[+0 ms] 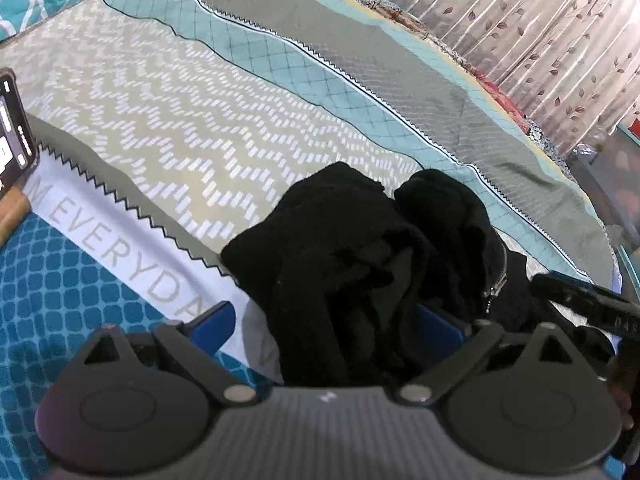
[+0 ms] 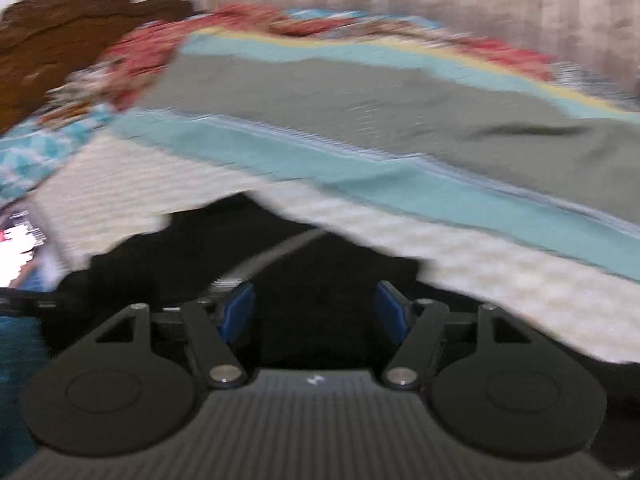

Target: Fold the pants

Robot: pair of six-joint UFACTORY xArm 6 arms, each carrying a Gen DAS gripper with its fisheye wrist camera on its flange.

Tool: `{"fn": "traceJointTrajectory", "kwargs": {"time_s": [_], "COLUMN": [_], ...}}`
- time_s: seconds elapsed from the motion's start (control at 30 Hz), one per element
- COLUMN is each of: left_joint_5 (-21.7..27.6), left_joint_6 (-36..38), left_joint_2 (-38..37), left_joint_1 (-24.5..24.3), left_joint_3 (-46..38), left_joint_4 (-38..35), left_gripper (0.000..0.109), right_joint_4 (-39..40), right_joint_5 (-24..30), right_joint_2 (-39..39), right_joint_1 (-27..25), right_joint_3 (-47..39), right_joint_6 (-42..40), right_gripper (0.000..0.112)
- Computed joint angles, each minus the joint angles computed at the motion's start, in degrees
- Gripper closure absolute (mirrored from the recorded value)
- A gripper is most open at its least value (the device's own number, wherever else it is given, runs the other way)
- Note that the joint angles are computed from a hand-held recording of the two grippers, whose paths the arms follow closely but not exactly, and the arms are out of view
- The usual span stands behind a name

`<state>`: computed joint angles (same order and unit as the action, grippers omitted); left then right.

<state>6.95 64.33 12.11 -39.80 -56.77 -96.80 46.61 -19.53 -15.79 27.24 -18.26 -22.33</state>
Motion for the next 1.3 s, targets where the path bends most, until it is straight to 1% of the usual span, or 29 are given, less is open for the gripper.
{"fn": "traceJointTrajectory", "kwargs": {"time_s": [0.03,0.07,0.1,0.13,0.17,0.2,0.23,0.27,0.33,0.37,0.4,0.47,0.5,0.57,0.63,0.67,0.73,0.8,0.83,0.87,0.9,0.93,1.0,1.1,1.13,1.17,1.23,1.27,1.3], "left_joint_5": [0.2,0.5,1.2,2.2,2.7,3.3,3.6,3.9,4.3,4.2,4.2,4.1,3.5,2.4,0.5,-0.1,-1.0,-3.2,-4.0,-5.2,-6.8,-9.1,-8.2,-1.6,-0.3,0.5,2.1,2.2,2.0], "left_joint_6": [0.7,0.7,0.2,-0.4,-0.4,0.0,1.3,3.4,12.3,17.0,19.5,24.3,26.0,30.8,39.9,41.7,41.1,42.0,40.8,37.2,31.2,25.2,13.2,-4.5,-10.1,-15.6,-25.5,-30.7,-33.5], "left_joint_2": [0.2,0.4,0.5,0.6,0.5,0.4,0.0,-0.5,-2.2,-3.0,-3.5,-3.9,-3.5,-2.5,-0.9,-0.2,0.9,2.2,2.6,3.1,3.8,4.7,4.6,7.1,8.2,9.1,10.7,11.1,11.0], "left_joint_1": [0.0,0.0,0.1,0.3,0.4,0.5,0.5,0.7,1.0,1.2,1.4,1.7,1.8,1.9,2.0,2.1,2.1,2.0,2.0,1.9,1.4,0.9,1.2,2.6,2.8,2.9,2.5,2.2,1.7], "left_joint_3": [-0.2,-0.3,-0.4,-0.3,-0.3,-0.3,-0.2,-0.1,0.0,-0.1,-0.2,-1.3,-2.5,-5.2,-9.1,-10.4,-12.2,-13.8,-14.1,-14.2,-14.1,-14.1,-12.0,-12.7,-13.9,-14.8,-16.6,-16.9,-16.8], "left_joint_4": [-0.6,-0.5,0.1,0.6,0.6,0.5,-0.3,-1.8,-9.0,-12.8,-14.9,-19.1,-20.5,-25.3,-34.1,-36.0,-36.2,-38.0,-37.5,-34.9,-30.2,-26.1,-16.3,1.7,7.7,13.7,25.7,31.7,35.6], "left_gripper": [0.021,0.032,0.039,0.052,0.065,0.072,0.085,0.088,0.093,0.093,0.094,0.094,0.094,0.094,0.094,0.094,0.094,0.094,0.092,0.084,0.074,0.055,0.057,0.057,0.057,0.057,0.057,0.057,0.056], "right_joint_4": [-5.9,-9.4,-10.4,-9.1,-5.4,0.1,3.3,4.1,2.7,4.3,8.2,20.2,23.8,29.7,32.6,34.9,36.4,44.8,49.1,51.8,52.9,51.6,51.6,59.9,62.2,64.7,70.0,71.8,71.2], "right_joint_5": [1.1,1.7,2.2,2.3,2.8,2.9,3.4,3.9,4.0,3.0,1.9,-0.4,-1.5,-6.1,-13.6,-18.3,-24.5,-27.5,-26.1,-23.5,-22.1,-20.0,-18.5,-20.6,-21.7,-22.9,-28.7,-30.3,-29.9], "right_joint_2": [0.4,1.8,4.3,6.3,8.2,9.4,9.6,7.8,2.9,1.1,0.0,-1.0,-0.6,1.9,6.9,10.0,15.4,18.6,18.3,16.0,11.6,6.7,-3.5,-17.9,-21.1,-24.3,-28.0,-28.8,-27.2], "right_joint_1": [-0.5,-0.6,-1.2,-0.7,0.0,1.1,1.0,-0.1,-3.1,-4.2,-4.9,-6.7,-8.2,-10.9,-12.6,-13.6,-16.9,-20.0,-21.6,-22.9,-23.4,-23.4,-21.6,-15.0,-12.7,-10.8,-3.4,-0.2,0.6], "right_joint_3": [0.0,-0.9,-2.5,-3.7,-5.2,-6.5,-7.5,-7.2,-6.0,-6.2,-7.1,-11.0,-13.0,-17.9,-22.4,-25.3,-28.0,-31.9,-32.2,-30.1,-25.6,-20.1,-9.5,1.0,3.3,5.2,8.0,8.8,7.9], "right_joint_6": [3.6,4.9,3.9,1.6,-2.4,-7.4,-9.9,-10.1,-5.7,-5.8,-8.4,-17.1,-19.1,-23.0,-26.1,-29.0,-29.1,-34.9,-38.0,-39.1,-37.9,-35.3,-33.3,-37.6,-38.5,-40.0,-38.8,-38.1,-37.7], "right_gripper": [0.029,0.023,0.023,0.024,0.035,0.048,0.069,0.078,0.081,0.083,0.091,0.093,0.093,0.093,0.093,0.093,0.091,0.08,0.069,0.064,0.063,0.06,0.051,0.047,0.042,0.032,0.026,0.026,0.026]}}
